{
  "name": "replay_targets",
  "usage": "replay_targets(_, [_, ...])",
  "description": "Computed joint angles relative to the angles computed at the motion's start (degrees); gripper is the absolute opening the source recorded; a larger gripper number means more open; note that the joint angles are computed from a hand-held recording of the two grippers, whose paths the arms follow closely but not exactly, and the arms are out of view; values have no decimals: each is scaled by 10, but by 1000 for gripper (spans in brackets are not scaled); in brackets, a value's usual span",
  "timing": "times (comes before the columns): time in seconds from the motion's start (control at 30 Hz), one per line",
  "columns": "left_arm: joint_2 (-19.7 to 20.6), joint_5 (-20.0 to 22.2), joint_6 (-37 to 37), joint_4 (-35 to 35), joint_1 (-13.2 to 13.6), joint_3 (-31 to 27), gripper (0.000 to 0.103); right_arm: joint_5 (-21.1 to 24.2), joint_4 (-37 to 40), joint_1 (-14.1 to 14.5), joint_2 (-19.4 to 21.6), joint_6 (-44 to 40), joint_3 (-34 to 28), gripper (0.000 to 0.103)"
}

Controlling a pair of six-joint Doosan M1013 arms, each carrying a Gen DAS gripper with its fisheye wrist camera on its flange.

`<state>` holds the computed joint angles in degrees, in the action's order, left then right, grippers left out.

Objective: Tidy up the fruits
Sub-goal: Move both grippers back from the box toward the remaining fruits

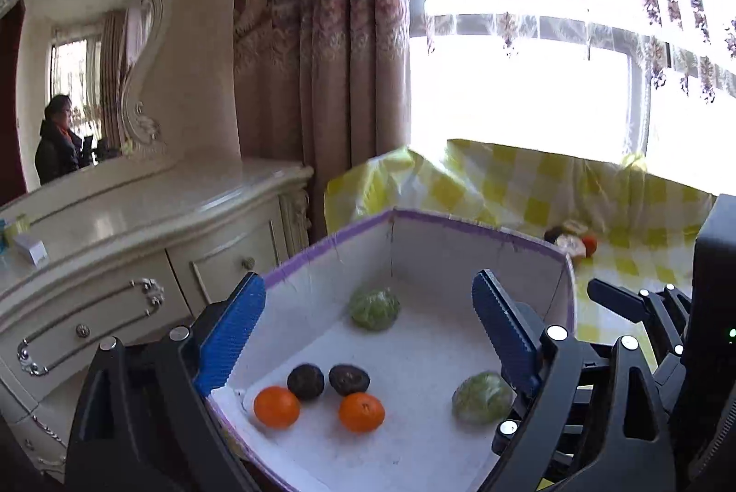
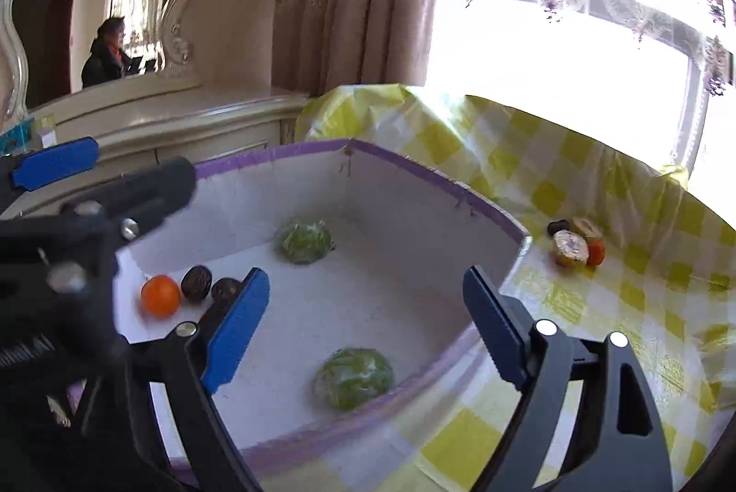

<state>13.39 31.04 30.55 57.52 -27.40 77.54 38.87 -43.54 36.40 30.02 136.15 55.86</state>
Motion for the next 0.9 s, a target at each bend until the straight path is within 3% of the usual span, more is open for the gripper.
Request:
replay_targets(0.07, [-4, -34, -92, 107, -15, 7, 93, -15, -88, -10, -26, 119, 46, 97])
replay_targets(0.13, [-1, -79, -66, 101, -25, -1, 99, 14, -128, -21, -41, 189, 71, 100])
replay_targets(0.23, [22, -150, 142, -97, -37, -30, 99, 71, -139, -42, -56, 245, 100, 100])
replay_targets(0.3, [49, -157, 291, -247, -49, -59, 99, 122, -117, -63, -54, 240, 101, 100])
replay_targets(0.43, [131, -57, 536, -539, -59, -173, 99, 197, -33, -108, -53, 204, 108, 100])
replay_targets(0.47, [154, -26, 565, -576, -58, -205, 99, 205, -16, -119, -52, 195, 110, 100])
replay_targets(0.57, [232, 75, 557, -585, -61, -318, 99, 211, 5, -146, -48, 182, 116, 100])
replay_targets(0.7, [327, 200, 493, -554, -55, -463, 98, 204, 34, -172, -29, 153, 98, 98])
replay_targets(0.8, [383, 272, 477, -551, -47, -551, 98, 188, 80, -188, -7, 93, 63, 92])
replay_targets(0.9, [413, 319, 487, -578, -40, -603, 98, 173, 102, -200, 19, 42, 21, 83])
